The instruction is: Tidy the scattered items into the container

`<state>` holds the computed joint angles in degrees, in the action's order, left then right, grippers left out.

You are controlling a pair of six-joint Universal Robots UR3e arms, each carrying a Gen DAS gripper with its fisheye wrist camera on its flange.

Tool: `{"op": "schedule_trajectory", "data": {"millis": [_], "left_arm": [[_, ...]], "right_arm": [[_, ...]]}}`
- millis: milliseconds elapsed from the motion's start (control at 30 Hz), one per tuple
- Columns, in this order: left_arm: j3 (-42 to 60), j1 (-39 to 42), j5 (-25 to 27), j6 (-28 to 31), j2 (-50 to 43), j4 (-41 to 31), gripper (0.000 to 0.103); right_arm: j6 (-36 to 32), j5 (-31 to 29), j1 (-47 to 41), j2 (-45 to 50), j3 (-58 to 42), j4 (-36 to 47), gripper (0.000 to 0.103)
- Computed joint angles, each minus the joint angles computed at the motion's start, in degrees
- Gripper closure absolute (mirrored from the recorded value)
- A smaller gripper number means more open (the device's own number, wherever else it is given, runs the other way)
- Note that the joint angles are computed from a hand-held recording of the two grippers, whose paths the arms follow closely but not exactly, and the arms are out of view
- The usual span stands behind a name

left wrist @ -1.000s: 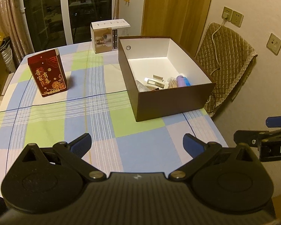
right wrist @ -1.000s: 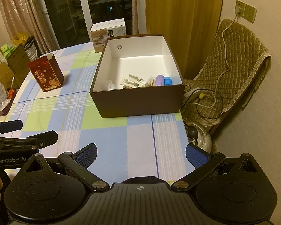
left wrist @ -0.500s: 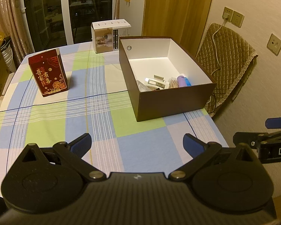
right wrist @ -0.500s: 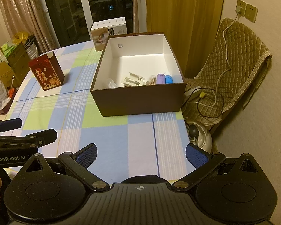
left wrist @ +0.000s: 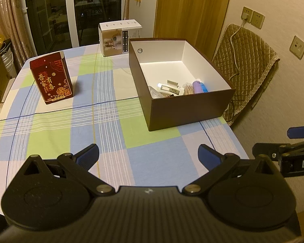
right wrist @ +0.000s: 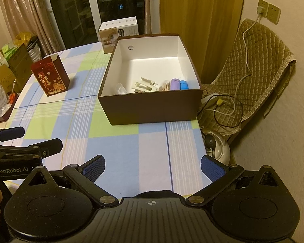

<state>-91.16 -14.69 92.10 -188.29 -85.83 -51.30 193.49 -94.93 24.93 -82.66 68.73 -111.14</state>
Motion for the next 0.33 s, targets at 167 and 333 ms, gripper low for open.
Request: {"op": "schedule_trajectory", "data": {"millis": [167,333], "left_arm": [[-0.57,0.09,0.21,0.01,-0.08,1.07,0.001],[-1.04,0.44,0.29,0.31,-0.54,2.57,0.001]], "right_arm": [[-0.16,-0.13,0.1,0.53,-0.65,0.42,0.0],[-0.2,-0.15,0.1,0.68,-0.83,0.5,0.0]]}}
